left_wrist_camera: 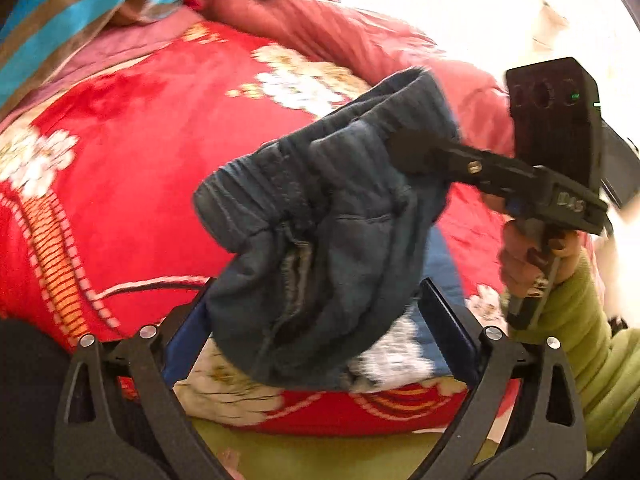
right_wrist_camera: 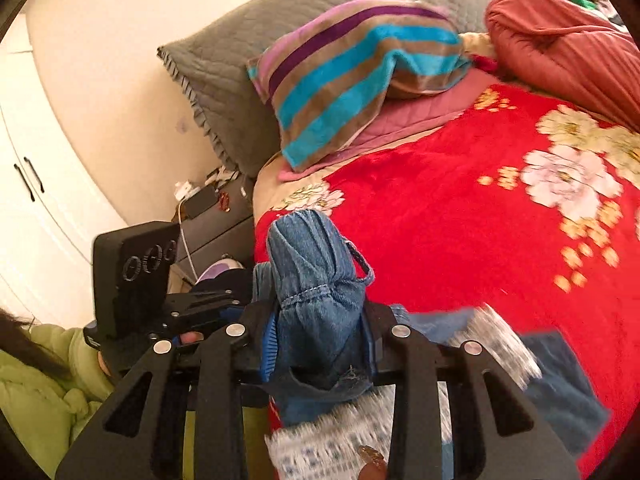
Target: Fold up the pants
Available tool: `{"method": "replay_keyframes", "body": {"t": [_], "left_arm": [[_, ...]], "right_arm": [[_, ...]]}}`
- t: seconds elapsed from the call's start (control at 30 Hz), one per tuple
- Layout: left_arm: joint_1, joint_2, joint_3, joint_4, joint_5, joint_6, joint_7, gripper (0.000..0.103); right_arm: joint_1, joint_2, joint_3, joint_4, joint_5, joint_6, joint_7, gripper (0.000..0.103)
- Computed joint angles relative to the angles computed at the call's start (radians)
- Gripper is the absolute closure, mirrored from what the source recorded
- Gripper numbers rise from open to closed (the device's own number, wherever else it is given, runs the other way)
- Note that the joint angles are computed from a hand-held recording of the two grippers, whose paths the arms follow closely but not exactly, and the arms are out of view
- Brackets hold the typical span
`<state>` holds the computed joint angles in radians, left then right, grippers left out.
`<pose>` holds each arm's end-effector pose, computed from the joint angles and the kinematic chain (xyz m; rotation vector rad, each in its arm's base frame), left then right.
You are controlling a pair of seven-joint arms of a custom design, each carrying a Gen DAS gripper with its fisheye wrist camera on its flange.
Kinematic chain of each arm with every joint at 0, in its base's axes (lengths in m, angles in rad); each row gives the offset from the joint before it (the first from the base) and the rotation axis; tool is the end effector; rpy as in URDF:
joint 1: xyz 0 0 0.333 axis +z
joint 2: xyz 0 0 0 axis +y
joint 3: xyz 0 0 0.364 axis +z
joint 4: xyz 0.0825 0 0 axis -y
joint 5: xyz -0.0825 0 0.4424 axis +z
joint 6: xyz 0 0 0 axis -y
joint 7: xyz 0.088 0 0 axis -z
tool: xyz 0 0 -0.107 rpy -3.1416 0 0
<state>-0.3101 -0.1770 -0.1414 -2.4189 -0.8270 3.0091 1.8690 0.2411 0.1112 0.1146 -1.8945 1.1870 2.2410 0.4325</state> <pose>0.5066 -0.1881 0.4613 -1.9621 1.9177 -1.1486 0.6256 0.2584 0.5079 -1.9706 0.7938 0.2347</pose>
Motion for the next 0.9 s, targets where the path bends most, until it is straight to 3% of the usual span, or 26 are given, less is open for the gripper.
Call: {"method": "replay_keyframes", "body": {"t": [0.13, 0.23, 0.3, 0.43, 0.6, 0.67, 0.73, 0.77, 0.83, 0.87, 0.9], "left_arm": [[-0.038, 0.013, -0.002, 0.033, -0.032, -0.006, 0.068, 0.013], [-0.065, 0.036, -0.002, 0.07, -0.1, -0.035, 0.16, 0.013], [-0.073, 0.046, -0.008, 0.09, -0.156, -0.078, 0.239, 0.013], [-0.075, 0.049, -0.03, 0.11, -0.282, -0.172, 0.432, 0.013], [-0.061, 0.006, -0.048, 0.079, -0.345, -0.087, 0.459, 0.013], [-0.036, 0.005, -0.066, 0.064, -0.265, -0.034, 0.351, 0.013], [0.046, 0.024, -0.124, 0.049, 0.007, -0.013, 0.073, 0.014], [0.058, 0.038, -0.126, 0.051, 0.082, -0.019, 0.001, 0.019], [0.07, 0.072, -0.126, 0.067, 0.187, -0.05, -0.098, 0.051], [0.066, 0.082, -0.122, 0.07, 0.225, -0.061, -0.126, 0.054], [0.063, 0.094, -0.121, 0.074, 0.275, -0.065, -0.158, 0.054]], "right_arm": [[-0.02, -0.043, -0.022, -0.066, 0.059, 0.006, -0.039, 0.066], [-0.028, -0.081, -0.043, -0.127, 0.103, 0.042, -0.055, 0.05], [-0.033, -0.104, -0.058, -0.166, 0.152, 0.081, -0.051, 0.032], [-0.046, -0.142, -0.088, -0.237, 0.221, 0.146, -0.011, 0.029], [-0.04, -0.185, -0.099, -0.316, 0.166, 0.25, 0.101, 0.029], [-0.031, -0.187, -0.098, -0.328, 0.113, 0.263, 0.151, 0.029], [-0.021, -0.181, -0.097, -0.329, 0.074, 0.244, 0.199, 0.029], [-0.016, -0.178, -0.096, -0.326, 0.062, 0.232, 0.218, 0.029], [-0.01, -0.16, -0.091, -0.314, -0.013, 0.208, 0.302, 0.026], [-0.007, -0.147, -0.085, -0.308, -0.074, 0.211, 0.376, 0.014], [-0.004, -0.135, -0.08, -0.302, -0.108, 0.21, 0.424, 0.016]]}}
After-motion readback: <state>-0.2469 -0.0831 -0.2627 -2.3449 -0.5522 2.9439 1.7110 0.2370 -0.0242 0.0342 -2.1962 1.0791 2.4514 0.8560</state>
